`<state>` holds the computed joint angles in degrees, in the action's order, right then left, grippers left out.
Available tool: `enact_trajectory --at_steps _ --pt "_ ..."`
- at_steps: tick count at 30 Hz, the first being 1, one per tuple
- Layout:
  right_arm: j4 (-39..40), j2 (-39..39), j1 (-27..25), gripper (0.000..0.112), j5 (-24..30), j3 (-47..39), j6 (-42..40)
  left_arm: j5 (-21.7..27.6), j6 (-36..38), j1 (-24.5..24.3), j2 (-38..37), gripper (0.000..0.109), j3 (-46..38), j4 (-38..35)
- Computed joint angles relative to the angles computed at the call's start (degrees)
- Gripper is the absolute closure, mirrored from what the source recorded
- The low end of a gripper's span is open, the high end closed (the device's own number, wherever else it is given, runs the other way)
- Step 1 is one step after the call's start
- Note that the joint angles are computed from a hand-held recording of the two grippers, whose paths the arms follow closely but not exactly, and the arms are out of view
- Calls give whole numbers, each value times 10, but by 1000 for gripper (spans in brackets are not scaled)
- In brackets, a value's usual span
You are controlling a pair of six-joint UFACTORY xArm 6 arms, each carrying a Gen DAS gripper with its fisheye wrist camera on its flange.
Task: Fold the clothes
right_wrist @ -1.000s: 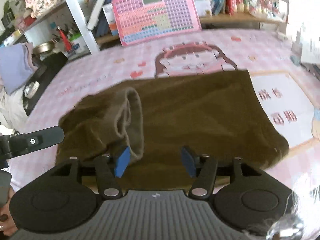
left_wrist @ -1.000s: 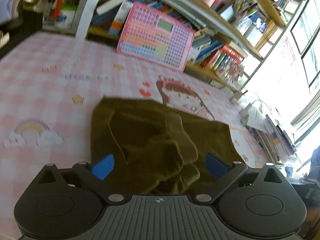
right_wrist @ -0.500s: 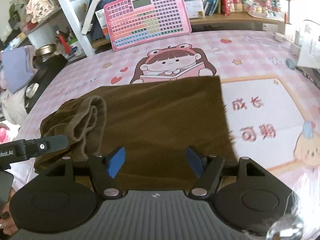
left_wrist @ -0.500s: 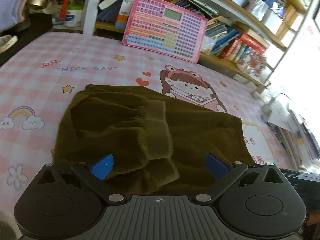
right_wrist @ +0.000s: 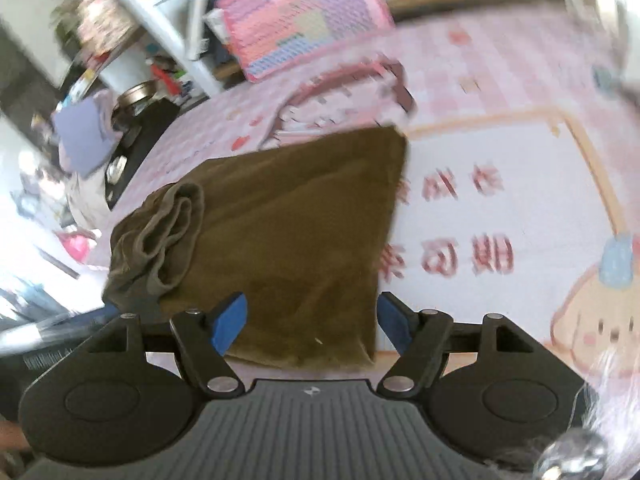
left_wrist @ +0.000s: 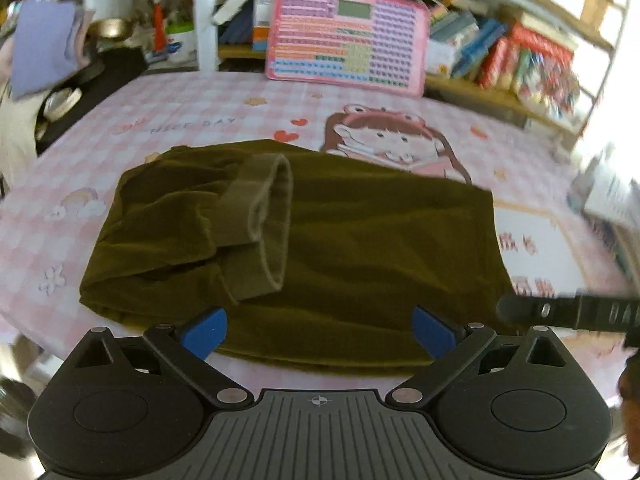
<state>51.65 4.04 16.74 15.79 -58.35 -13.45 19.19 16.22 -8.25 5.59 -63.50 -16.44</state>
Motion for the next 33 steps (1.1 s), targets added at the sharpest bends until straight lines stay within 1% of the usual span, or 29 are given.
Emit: enact_trajectory --at_steps 2,3,5,6,7,9,10,11,12,13,14,16,18,19,21,23,25,26,28,29,30,31,32,33 --pt "66 4 -30 45 69 -10 -1 -6 -28 -11 -4 8 7 60" --pt "94 6 -43 48 97 -14 0 -7 -29 -16 -7 8 11 74" --pt "139 9 -58 51 126 -16 -3 -5 -24 -27 -12 8 16 90" --pt "143 11 -62 54 135 -19 -1 0 -16 -32 -16 8 17 89" --pt "145 14 -65 56 143 -23 3 6 -4 -36 -17 8 16 83" --pt "145 25 -69 65 158 -35 12 23 30 -44 -16 8 11 59" --pt "145 32 -71 67 165 -44 17 38 62 -47 -13 8 5 33" --pt "143 40 -73 72 172 -53 23 54 93 -50 -10 8 -2 9" --pt "138 49 -74 87 178 -63 31 67 122 -53 -6 8 -8 -10" --pt "132 58 -76 94 182 -71 41 78 148 -58 -2 8 -13 -19" --pt "134 63 -79 97 186 -76 44 90 172 -63 2 8 -18 -27" --pt "156 64 -84 100 189 -78 32 84 203 -75 4 8 -15 -20" --pt "176 58 -88 101 195 -78 12 61 225 -90 6 8 -6 6" --pt "181 56 -90 101 198 -80 8 47 228 -95 7 9 0 22" --pt "185 52 -91 102 203 -83 3 2 221 -106 11 9 14 77" --pt "183 52 -91 102 204 -88 4 -36 223 -113 17 18 24 120" --pt "177 53 -90 102 206 -94 6 -54 214 -117 28 47 22 162" --pt "173 53 -89 102 207 -97 6 -63 196 -119 36 53 18 196" --pt "167 54 -89 102 210 -101 1 -87 166 -118 43 71 17 244" --pt "166 54 -90 101 213 -103 -3 -96 153 -116 45 78 16 260" --pt "172 54 -92 97 217 -104 -12 -97 151 -116 47 89 13 255" --pt "189 54 -96 94 220 -103 -25 -97 150 -115 49 93 10 249" --pt "201 54 -99 79 222 -103 -35 -93 160 -116 50 94 4 226" --pt "206 54 -102 55 219 -102 -39 -90 172 -116 50 95 1 199"
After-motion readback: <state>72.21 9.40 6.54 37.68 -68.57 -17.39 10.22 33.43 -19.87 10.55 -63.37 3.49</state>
